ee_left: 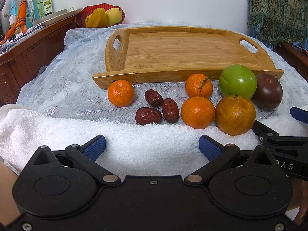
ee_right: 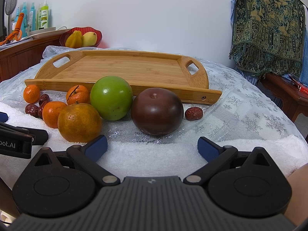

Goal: Organize fruits

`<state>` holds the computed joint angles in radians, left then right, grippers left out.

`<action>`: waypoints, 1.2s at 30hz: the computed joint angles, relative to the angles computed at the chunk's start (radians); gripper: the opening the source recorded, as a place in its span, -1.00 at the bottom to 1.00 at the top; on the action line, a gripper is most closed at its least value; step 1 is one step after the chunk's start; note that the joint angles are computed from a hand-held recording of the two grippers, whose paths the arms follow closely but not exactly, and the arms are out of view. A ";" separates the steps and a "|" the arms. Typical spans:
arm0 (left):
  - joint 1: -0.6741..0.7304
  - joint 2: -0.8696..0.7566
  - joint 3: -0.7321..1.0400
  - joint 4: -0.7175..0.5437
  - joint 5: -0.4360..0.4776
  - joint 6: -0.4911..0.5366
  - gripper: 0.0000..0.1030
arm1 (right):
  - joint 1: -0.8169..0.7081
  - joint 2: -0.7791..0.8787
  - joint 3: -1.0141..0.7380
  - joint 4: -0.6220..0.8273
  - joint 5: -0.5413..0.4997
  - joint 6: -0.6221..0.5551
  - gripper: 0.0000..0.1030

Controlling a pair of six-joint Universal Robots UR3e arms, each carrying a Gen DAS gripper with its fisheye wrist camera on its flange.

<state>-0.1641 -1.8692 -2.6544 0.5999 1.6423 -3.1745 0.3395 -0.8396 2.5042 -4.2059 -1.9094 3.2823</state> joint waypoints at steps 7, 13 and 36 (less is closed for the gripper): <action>-0.001 -0.001 0.000 0.001 0.001 -0.001 1.00 | 0.000 0.003 0.000 -0.003 0.000 0.000 1.00; -0.002 0.000 0.001 -0.001 0.002 -0.001 1.00 | -0.002 0.000 0.001 -0.002 0.002 -0.002 1.00; 0.011 -0.135 -0.019 0.212 -0.008 0.038 1.00 | -0.044 -0.014 0.017 0.000 0.056 -0.011 1.00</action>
